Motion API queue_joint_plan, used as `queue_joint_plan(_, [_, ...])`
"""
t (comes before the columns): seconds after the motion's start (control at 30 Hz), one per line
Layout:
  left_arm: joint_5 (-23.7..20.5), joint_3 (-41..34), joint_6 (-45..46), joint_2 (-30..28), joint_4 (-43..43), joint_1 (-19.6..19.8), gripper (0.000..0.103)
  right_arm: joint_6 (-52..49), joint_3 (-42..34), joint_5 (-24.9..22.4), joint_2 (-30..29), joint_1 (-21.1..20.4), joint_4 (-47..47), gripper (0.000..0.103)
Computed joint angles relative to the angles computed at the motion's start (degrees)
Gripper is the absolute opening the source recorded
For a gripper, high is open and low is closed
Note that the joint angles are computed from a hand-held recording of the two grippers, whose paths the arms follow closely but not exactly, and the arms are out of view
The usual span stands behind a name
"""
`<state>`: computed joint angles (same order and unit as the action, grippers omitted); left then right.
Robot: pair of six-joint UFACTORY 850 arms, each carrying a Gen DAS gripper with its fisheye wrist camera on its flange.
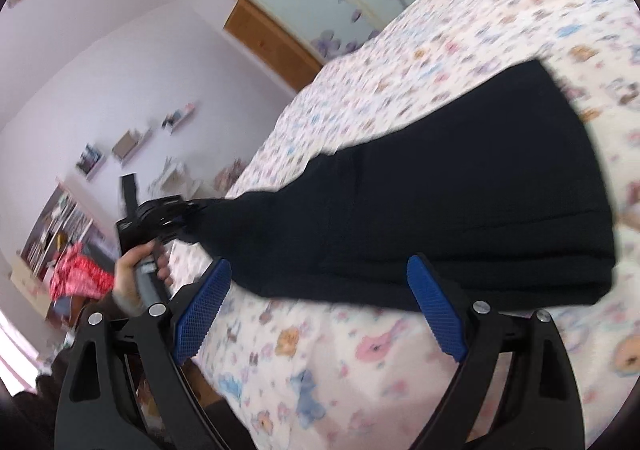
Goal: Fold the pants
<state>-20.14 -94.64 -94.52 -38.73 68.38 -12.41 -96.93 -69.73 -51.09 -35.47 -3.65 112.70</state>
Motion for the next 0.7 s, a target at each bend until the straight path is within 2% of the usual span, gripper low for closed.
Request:
queue_joint_plan(0.2, [-1.09,-4.27,1.24,-1.19,6.38,-7.55,0.014,-3.24,3.4,2.02,1.98,-2.02,11.2,0.092])
queue_joint_plan(0.33, [3.67,-6.94,3.94,-3.18,4.68,-10.44,0.013,-3.34,4.59,2.19,2.41,-3.4,15.98,0.093])
queue_joint_plan(0.5, [6.35,-10.94,21.03,-6.95,-15.02,-11.44,0.012,-0.41,4.62,2.54,1.78,-4.53,16.42,0.093])
queue_joint_plan(0.53, [5.97,-11.37,20.96,-7.41,-14.89,-11.75,0.012,-0.23,4.55,2.45,1.58,-4.71,16.53,0.093])
queue_joint_plan(0.7, [1.61,-12.95,11.32,-8.76,-0.55,-14.93,0.012,-2.9,5.17,4.25,2.5,-4.67,20.85,0.093])
